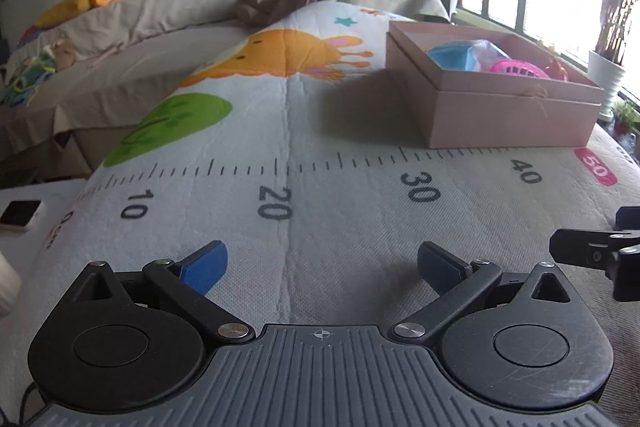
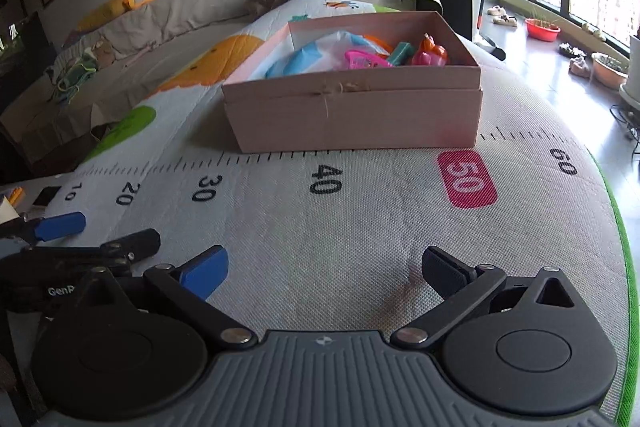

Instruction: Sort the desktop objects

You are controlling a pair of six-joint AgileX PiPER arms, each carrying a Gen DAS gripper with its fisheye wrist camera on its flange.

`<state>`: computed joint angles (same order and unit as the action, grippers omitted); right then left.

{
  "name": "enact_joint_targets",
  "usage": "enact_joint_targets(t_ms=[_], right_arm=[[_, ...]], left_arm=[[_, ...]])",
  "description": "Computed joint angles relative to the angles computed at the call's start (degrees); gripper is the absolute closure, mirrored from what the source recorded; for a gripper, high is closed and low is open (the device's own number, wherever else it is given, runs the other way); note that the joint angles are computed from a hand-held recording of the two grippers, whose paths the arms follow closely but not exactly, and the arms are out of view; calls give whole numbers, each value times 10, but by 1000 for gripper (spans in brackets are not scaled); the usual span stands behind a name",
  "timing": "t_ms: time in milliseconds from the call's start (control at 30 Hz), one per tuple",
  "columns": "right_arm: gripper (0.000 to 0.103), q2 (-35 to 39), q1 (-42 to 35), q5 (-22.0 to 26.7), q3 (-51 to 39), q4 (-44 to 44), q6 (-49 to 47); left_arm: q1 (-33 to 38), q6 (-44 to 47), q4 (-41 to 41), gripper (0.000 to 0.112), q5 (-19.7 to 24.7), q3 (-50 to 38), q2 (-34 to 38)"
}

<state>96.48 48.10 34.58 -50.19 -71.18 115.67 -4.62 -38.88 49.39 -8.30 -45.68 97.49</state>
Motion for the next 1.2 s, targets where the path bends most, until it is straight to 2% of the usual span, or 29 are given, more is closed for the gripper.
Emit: enact_joint_targets(t_ms=[67, 133, 200, 267, 500, 633, 733, 1200], right_arm=[[0, 31, 13, 49, -28, 9, -32], [0, 44, 6, 55, -45, 27, -58], [0, 56, 2, 68, -60, 42, -80], [0, 59, -3, 69, -63, 42, -85], [0, 75, -17, 69, -79, 32, -82], [0, 84, -27, 66, -85, 18, -73], [0, 86, -13, 74, -66, -29, -14], [0, 86, -7, 79, -60, -37, -1]], left_arm=[[0, -21, 20, 9, 0, -2, 0], [-5, 32, -33, 9, -1, -2, 3], [-6, 22, -29, 9, -1, -5, 8], [-7, -36, 21, 9, 2, -13, 12], [-11, -72, 43, 9, 5, -20, 18], [-14, -74, 40, 9, 7, -22, 21], [-10, -90, 57, 9, 2, -18, 19], [-7, -96, 64, 9, -1, -16, 17]])
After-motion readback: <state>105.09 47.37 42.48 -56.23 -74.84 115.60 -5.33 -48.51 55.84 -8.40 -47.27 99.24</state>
